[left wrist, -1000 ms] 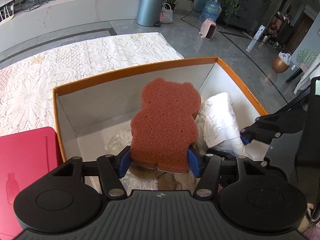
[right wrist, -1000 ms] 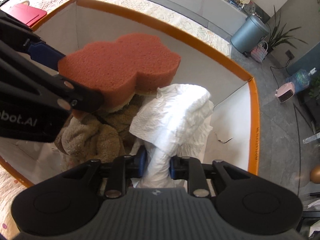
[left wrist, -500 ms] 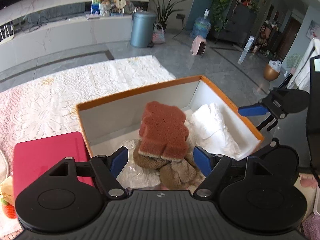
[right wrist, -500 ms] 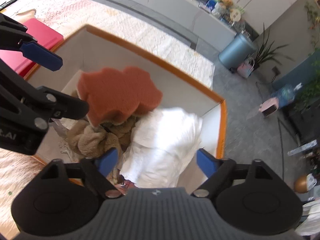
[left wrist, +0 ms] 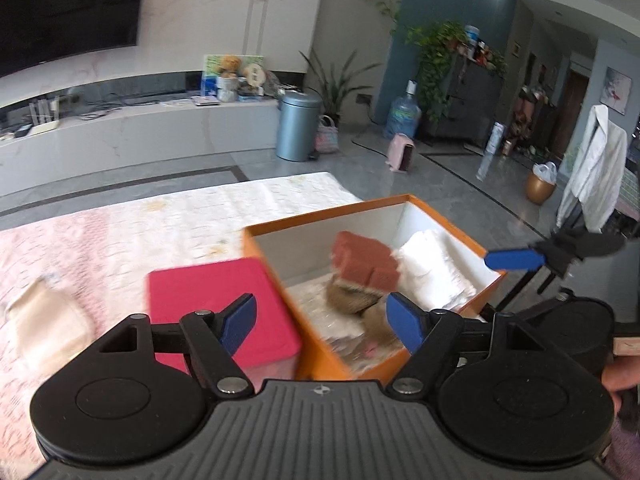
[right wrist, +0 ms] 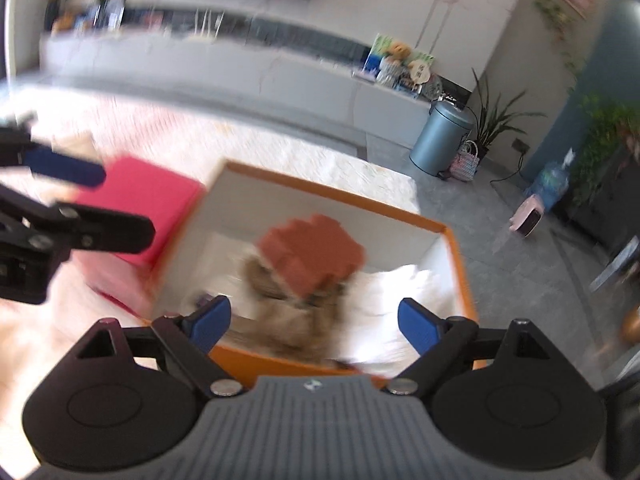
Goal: Organize soft objects
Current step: 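Move both open tools back toward the orange toy and yellow cloth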
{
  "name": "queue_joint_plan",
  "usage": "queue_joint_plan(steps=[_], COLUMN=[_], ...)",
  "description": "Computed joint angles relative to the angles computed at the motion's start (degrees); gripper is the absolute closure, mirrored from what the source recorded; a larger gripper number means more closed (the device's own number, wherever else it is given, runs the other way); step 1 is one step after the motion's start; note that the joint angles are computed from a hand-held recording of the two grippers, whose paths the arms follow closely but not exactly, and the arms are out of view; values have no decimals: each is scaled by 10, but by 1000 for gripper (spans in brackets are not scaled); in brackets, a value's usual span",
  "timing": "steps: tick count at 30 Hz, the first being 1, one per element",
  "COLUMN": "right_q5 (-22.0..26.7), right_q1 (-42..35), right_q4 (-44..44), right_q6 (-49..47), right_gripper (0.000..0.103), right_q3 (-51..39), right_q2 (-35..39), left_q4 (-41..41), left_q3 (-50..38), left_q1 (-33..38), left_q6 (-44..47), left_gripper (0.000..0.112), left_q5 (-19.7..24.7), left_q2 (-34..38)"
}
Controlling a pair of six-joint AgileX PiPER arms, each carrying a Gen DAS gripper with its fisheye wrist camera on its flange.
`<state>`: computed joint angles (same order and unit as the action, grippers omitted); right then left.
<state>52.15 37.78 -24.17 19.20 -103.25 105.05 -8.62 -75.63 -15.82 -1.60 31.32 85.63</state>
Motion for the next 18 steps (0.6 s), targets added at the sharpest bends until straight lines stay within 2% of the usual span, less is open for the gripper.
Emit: queue_joint_plan(steps=[4,9,13,18], right_q5=[-60,-89,-92,-93], right_q1=[64,141,189,227], right_q4=[-82,-196,-250,-264], right_q6=[169,367,448,476], right_gripper=[14,14,15,24], right_q3=[87,144,149,125], right_q2=[-34,-43,-24,15], left_q4=[32,55,27,-68], left_q3=[74,146,199,241], left_q1=[22,60,107,183], left_q6=[-27,-41,-12,78], left_gripper=[28,30,33,35], left_q5=[-18,-24,-24,-21], left_q2=[-60,-121,-161,-182])
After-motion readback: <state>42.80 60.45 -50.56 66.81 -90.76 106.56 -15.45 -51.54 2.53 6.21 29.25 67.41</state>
